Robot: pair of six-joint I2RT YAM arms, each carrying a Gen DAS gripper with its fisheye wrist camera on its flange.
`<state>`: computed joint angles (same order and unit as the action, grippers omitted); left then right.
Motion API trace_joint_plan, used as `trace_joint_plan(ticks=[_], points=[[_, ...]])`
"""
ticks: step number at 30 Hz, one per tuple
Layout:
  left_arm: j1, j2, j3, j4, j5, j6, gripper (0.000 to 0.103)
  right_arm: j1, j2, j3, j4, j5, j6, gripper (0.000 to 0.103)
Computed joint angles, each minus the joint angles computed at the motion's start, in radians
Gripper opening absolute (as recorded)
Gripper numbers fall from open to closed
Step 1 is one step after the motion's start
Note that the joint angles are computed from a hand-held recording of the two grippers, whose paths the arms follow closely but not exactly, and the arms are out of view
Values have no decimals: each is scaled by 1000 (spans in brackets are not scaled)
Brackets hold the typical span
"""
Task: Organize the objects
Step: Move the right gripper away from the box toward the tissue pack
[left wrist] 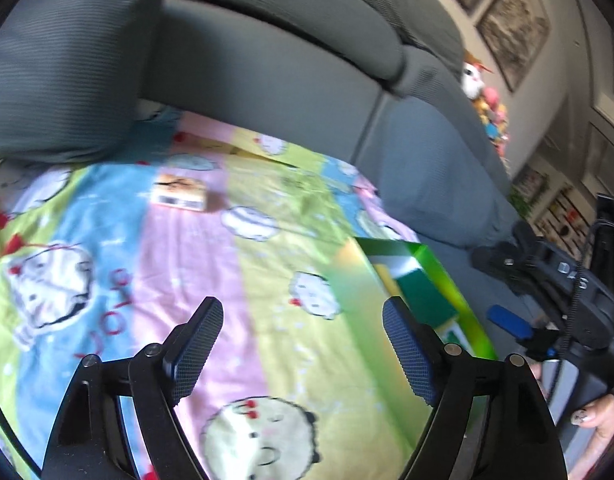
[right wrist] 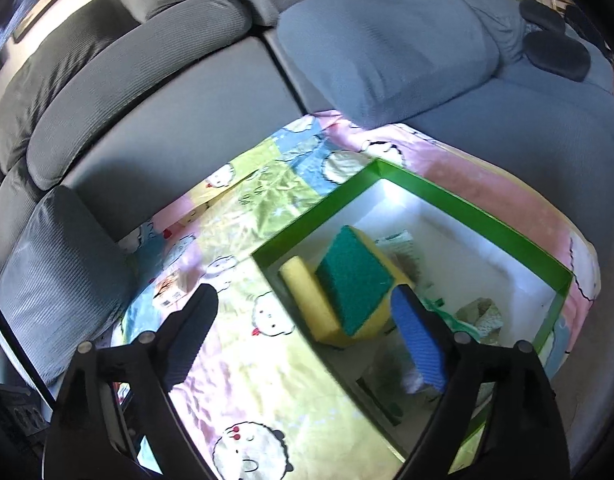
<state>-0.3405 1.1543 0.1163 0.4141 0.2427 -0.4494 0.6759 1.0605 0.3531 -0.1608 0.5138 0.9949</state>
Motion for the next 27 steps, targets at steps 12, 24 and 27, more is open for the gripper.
trace_joint_plan(ticks=[12,24,27], points=[[209,-2,2,-48,61,56,86,118,148,87,50,27,-78,93],[484,19,15,-74,282,116,89,125,175,54,279,-190,-188,96],[541,28,16,-71,318,118,91,130,208,72,281,-198,-196,96]])
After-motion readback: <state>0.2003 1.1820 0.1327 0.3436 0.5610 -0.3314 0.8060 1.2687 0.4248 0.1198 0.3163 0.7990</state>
